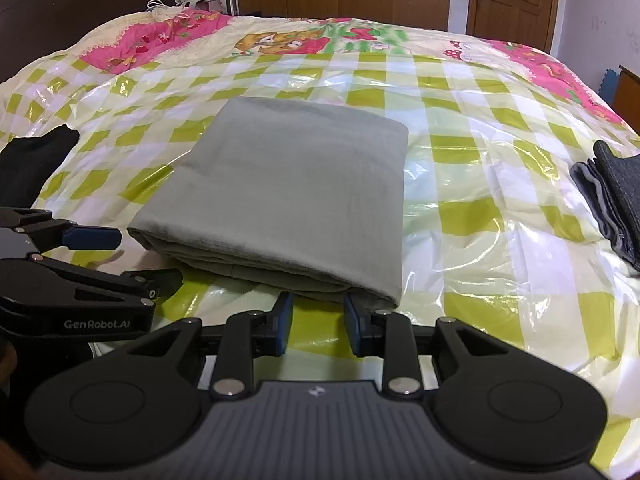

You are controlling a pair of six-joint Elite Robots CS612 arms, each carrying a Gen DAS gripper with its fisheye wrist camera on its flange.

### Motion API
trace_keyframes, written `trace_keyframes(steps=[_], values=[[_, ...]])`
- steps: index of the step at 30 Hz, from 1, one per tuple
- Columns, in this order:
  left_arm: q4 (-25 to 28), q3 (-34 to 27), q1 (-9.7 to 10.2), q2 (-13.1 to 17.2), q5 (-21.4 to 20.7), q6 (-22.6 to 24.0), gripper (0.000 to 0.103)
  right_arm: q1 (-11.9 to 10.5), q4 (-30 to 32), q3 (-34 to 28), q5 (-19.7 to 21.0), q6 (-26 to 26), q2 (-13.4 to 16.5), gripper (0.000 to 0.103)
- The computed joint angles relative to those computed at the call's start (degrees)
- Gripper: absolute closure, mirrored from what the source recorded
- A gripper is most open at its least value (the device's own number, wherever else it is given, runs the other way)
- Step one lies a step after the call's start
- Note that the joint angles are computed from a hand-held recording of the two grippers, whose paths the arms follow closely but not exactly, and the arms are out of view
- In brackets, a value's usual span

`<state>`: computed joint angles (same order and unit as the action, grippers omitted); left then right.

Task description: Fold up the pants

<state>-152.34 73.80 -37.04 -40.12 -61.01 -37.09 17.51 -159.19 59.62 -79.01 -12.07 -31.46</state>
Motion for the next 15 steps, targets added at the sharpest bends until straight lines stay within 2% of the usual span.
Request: trace_keyframes(steps=[15], values=[[-0.15, -0.06, -0.15, -0.01, 0.08, -0.13, 0.013, -0.03, -0.30, 0.53, 0.10, 0.08, -0.21, 0.074]])
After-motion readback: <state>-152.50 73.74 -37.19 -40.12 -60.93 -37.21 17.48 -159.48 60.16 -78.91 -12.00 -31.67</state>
